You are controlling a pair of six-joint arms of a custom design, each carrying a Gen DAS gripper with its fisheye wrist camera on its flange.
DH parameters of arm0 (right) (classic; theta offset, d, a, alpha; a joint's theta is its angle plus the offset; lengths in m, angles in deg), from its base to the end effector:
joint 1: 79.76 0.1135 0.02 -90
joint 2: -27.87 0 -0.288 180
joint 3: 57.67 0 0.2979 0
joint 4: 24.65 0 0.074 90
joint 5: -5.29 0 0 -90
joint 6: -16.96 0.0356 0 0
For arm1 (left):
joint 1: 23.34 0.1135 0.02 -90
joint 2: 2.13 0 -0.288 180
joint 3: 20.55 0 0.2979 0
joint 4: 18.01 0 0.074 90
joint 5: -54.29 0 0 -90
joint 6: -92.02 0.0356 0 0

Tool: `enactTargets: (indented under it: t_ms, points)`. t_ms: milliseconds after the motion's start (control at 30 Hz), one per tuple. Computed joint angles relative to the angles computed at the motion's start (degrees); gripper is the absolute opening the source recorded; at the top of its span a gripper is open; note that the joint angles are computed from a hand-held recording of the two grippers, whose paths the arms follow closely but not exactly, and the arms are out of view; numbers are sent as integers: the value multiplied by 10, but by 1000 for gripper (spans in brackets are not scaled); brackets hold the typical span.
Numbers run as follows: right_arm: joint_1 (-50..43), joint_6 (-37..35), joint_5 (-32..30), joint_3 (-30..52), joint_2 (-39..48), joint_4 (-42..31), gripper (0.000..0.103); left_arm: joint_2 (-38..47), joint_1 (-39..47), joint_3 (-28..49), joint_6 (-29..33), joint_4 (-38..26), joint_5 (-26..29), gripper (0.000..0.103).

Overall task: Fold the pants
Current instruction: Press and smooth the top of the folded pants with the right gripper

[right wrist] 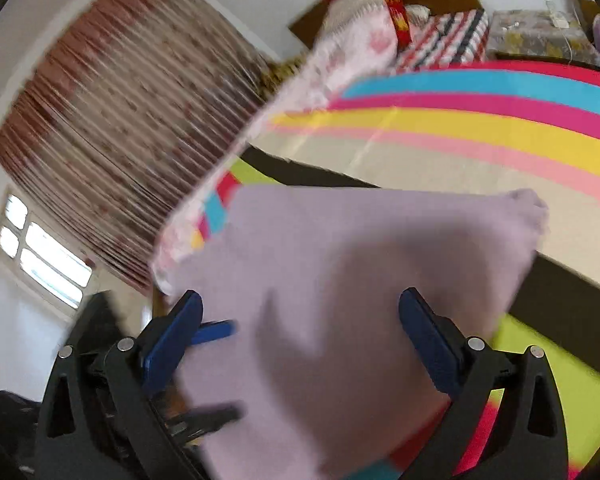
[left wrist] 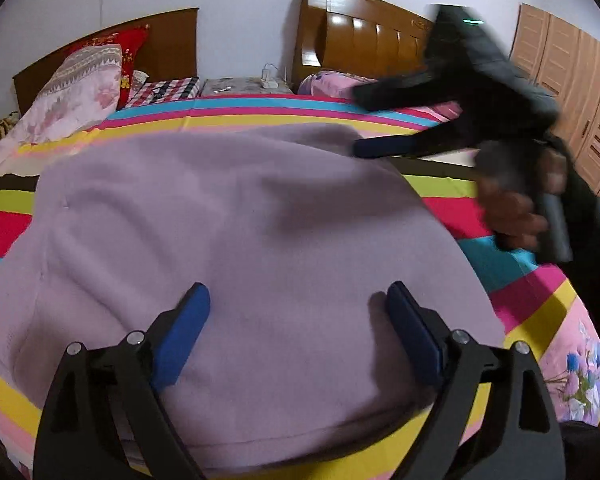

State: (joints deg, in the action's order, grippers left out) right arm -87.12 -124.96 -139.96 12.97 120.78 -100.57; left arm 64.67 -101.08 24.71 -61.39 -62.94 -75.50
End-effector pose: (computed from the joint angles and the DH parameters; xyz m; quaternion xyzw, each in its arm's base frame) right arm 0.2982 -0.0090 0.1949 -0.3044 0.8303 0.4333 0.1737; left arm 0.0699 -0.2142 0.1759 0.0460 0.9220 -0.0700 0.3779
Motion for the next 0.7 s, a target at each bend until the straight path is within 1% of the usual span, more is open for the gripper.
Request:
enactTargets:
  t_ms: [33,67,100,133,167,233,267,333,400,467,500,533,567,600,633,667,700]
  points:
    - [33,94,57,-11,-17,103,94,1,-1,0,1,1,-1,90]
    - [49,136,81,-7,-14,145,92,5,-4,0,-4,3,-3,90]
    - [52,160,89,-2,-2,173,91,7,-9,-3,-9,7,-9,90]
    - [47,178,66,27,27,168,90,10,-13,-5,-12,10,-15,90]
    - [46,209,69,37,33,184,87,11,-20,-7,-19,13,-22,90]
    - [50,254,131,35,26,236,88,16,-30,-9,-32,14,-33,90]
    - [52,263,150,39,34,245,85,17,-34,-10,-36,15,-38,90]
    - [38,269,131,42,32,249,85,17,-42,-9,-46,11,-50,90]
    - [28,272,99,18,-11,265,86,23,-47,-7,-47,11,-60,90]
    - [37,254,72,6,-47,243,88,24,-44,-6,-45,13,-59,90]
    - [58,247,78,6,-55,237,90,27,-46,-4,-48,12,-59,90]
    - [97,217,114,-8,-83,225,90,31,-49,-1,-54,8,-61,90]
    - [133,209,154,-18,-97,234,90,34,-53,1,-60,4,-64,90]
    - [174,203,208,-30,-102,251,90,40,-61,6,-72,-4,-68,90]
    - [200,202,262,-33,-91,268,90,40,-60,7,-72,-7,-68,90]
    - [226,215,341,-39,-73,308,93,40,-60,10,-76,-14,-68,90]
    - [233,225,369,-43,-57,340,92,44,-64,15,-85,-24,-70,90]
